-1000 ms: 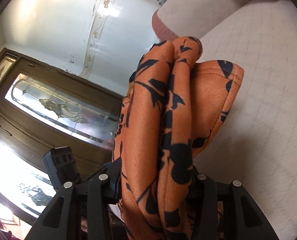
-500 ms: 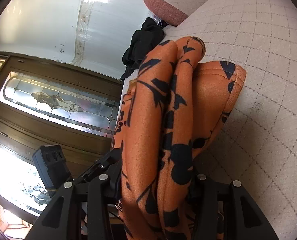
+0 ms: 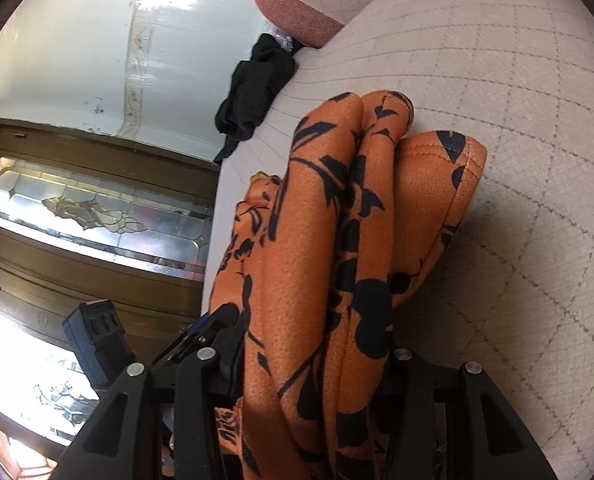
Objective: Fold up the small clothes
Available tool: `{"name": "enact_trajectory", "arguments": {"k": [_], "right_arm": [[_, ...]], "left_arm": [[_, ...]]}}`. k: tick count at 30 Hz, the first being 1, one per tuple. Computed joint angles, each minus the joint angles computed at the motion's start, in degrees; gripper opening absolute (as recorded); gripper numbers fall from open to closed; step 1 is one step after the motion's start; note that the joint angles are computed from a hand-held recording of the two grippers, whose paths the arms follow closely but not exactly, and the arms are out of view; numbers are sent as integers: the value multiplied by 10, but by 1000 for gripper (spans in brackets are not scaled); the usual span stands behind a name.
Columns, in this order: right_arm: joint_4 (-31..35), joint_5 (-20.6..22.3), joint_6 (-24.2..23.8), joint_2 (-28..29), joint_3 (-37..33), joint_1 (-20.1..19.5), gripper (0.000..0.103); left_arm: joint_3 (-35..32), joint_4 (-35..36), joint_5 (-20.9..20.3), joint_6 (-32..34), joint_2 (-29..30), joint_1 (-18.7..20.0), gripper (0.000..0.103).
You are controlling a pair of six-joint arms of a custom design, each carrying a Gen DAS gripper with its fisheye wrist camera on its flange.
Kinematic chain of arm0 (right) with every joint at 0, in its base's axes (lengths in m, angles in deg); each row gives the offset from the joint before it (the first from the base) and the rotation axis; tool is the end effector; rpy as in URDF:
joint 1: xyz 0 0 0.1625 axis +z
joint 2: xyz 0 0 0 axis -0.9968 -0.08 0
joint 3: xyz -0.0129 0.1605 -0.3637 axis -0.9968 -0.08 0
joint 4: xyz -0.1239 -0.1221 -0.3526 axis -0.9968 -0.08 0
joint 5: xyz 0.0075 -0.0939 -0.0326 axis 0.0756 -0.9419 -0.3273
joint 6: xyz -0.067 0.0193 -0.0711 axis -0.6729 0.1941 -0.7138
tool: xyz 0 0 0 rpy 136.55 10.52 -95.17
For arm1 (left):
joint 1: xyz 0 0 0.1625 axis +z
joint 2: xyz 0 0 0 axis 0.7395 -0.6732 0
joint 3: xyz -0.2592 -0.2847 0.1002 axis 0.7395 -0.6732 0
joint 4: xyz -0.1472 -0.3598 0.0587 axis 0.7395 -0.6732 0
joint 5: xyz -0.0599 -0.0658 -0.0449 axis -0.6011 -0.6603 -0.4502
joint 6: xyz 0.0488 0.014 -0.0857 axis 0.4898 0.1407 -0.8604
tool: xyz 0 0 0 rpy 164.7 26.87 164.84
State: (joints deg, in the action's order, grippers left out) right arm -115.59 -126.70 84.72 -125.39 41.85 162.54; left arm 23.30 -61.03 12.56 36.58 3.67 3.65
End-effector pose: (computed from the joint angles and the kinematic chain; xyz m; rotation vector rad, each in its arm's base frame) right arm -0.0006 -0.6969 0.3389 0.3908 2.7740 -0.9833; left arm -0.3920 -0.7785 0.0500 0.8958 2.5383 -0.3745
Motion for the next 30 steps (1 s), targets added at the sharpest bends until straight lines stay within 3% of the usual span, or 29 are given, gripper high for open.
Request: {"name": "enact_trajectory", "arguments": {"k": [6,12,24,28,30], "right_arm": [[25,-29,8,5,-19,-3,52],[27,-54,5,9,-23,0,59],[-2,-111,3,-14,14,14,63],[-12,-178,-17,-27,26,40,63],[-54,-229,-35,-42,55,59,63]], "left_arm": [[1,4,6,-14,1,7,61],[20,-9,2,-15,-9,9,65],[51,-22,2,-29,-26,12,71],[86,-41,13,-26,-44,8,71],[112,-56,23,-20,-57,3,71]]}}
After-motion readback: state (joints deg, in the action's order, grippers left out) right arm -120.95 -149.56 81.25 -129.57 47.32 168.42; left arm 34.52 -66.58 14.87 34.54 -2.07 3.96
